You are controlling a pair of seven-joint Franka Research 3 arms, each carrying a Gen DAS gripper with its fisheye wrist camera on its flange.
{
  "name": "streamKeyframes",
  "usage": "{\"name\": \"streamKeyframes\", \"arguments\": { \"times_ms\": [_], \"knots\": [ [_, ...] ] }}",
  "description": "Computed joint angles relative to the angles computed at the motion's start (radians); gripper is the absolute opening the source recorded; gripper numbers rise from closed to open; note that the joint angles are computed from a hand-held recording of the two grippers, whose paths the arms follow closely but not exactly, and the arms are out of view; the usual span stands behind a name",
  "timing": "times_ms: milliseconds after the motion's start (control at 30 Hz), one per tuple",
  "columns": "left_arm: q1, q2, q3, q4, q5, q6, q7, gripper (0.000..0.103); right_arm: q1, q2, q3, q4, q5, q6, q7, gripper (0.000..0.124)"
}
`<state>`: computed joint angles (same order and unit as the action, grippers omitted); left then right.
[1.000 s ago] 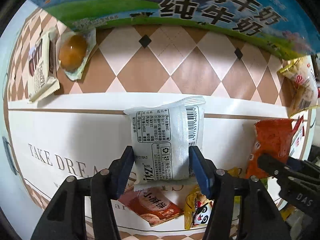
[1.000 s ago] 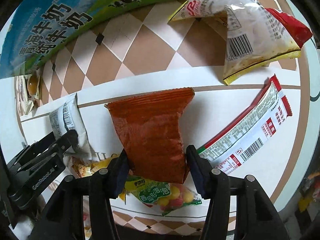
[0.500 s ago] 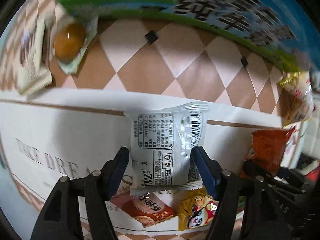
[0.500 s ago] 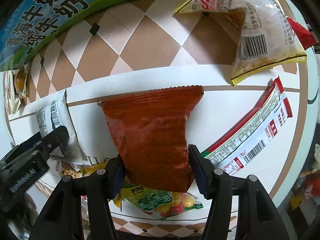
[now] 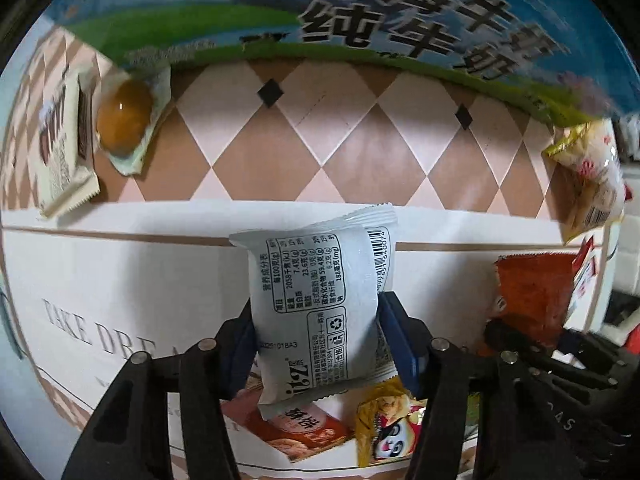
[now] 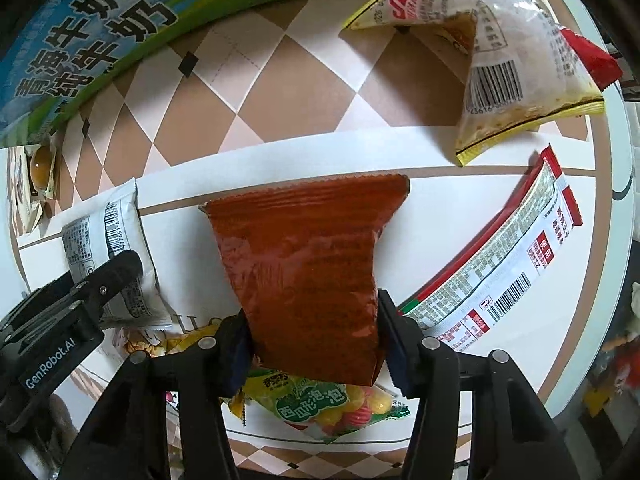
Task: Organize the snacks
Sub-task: 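Lift the white packet with the left tool while the right tool carries the orange bag to the box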
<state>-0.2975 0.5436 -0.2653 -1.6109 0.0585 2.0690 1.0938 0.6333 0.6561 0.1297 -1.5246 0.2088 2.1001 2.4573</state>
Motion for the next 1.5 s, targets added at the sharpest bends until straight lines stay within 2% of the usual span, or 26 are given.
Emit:
{"name": "streamKeyframes", "arguments": {
  "times_ms": [67,133,300,467,533,600,633,700,800,900,1000,1033,1133,1167,1267,1367,1500],
  "knots": [
    [-0.013,0.012,0.003,0.026,0.018,-0.025,-0.005,0.056,0.001,-0.005,0.001,-0.004,0.002,-0.001,0.005,0.058],
    [0.013,0.022,-0.012,0.036,-0.039,-0.040,0.005,0.056,-0.004,-0.010,0.008,-0.012,0.018,0.005,0.001,0.060],
    [0.071,-0.034,-0.021,-0.044,-0.142,0.027,0.016,0.056,-0.040,-0.055,0.037,-0.103,0.113,0.097,-0.041,0.064],
    [0.085,-0.033,-0.021,-0.041,-0.174,0.020,0.023,0.056,-0.038,-0.073,0.035,-0.132,0.125,0.126,-0.044,0.078],
    [0.070,-0.015,-0.020,-0.018,-0.159,0.009,0.024,0.056,-0.036,-0.072,0.033,-0.127,0.119,0.121,-0.045,0.085],
    [0.033,0.017,-0.013,0.029,-0.116,-0.018,0.000,0.057,-0.023,-0.066,0.026,-0.111,0.095,0.105,-0.035,0.085],
    [0.014,0.038,-0.006,0.058,-0.084,-0.045,-0.010,0.059,-0.017,-0.049,0.023,-0.087,0.084,0.095,-0.028,0.085],
    [-0.031,0.073,0.014,0.111,-0.004,-0.090,-0.034,0.070,-0.014,-0.038,0.018,-0.063,0.069,0.071,-0.024,0.085],
    [-0.053,0.085,0.018,0.125,0.043,-0.097,-0.048,0.070,-0.004,-0.014,0.013,-0.027,0.050,0.040,-0.007,0.085],
    [-0.052,0.055,0.010,0.075,0.048,-0.051,-0.058,0.069,0.015,0.002,-0.001,-0.005,0.016,0.025,0.017,0.081],
    [-0.053,0.012,0.006,0.017,0.058,-0.048,-0.067,0.070,0.031,0.014,-0.010,0.027,-0.026,-0.003,0.029,0.076],
    [-0.045,-0.001,0.002,-0.014,0.049,-0.023,-0.069,0.071,0.030,0.017,-0.007,0.034,-0.027,-0.010,0.027,0.076],
    [-0.039,0.019,0.000,-0.005,0.039,-0.027,-0.066,0.076,0.027,0.022,-0.004,0.041,-0.025,-0.011,0.023,0.077],
    [-0.034,0.007,-0.001,-0.028,0.031,0.000,-0.075,0.076,0.025,0.027,-0.003,0.050,-0.023,-0.017,0.022,0.077],
    [-0.032,-0.002,-0.003,-0.046,0.030,0.018,-0.079,0.073,0.023,0.025,-0.006,0.050,-0.027,-0.019,0.017,0.076],
    [-0.030,-0.031,-0.005,-0.080,0.027,0.038,-0.096,0.071,0.037,0.015,-0.017,0.047,-0.054,-0.008,0.029,0.061],
    [-0.026,-0.108,-0.012,-0.166,0.023,0.085,-0.108,0.071,0.037,-0.041,-0.018,-0.018,-0.070,0.024,0.033,0.056]
  ]
}}
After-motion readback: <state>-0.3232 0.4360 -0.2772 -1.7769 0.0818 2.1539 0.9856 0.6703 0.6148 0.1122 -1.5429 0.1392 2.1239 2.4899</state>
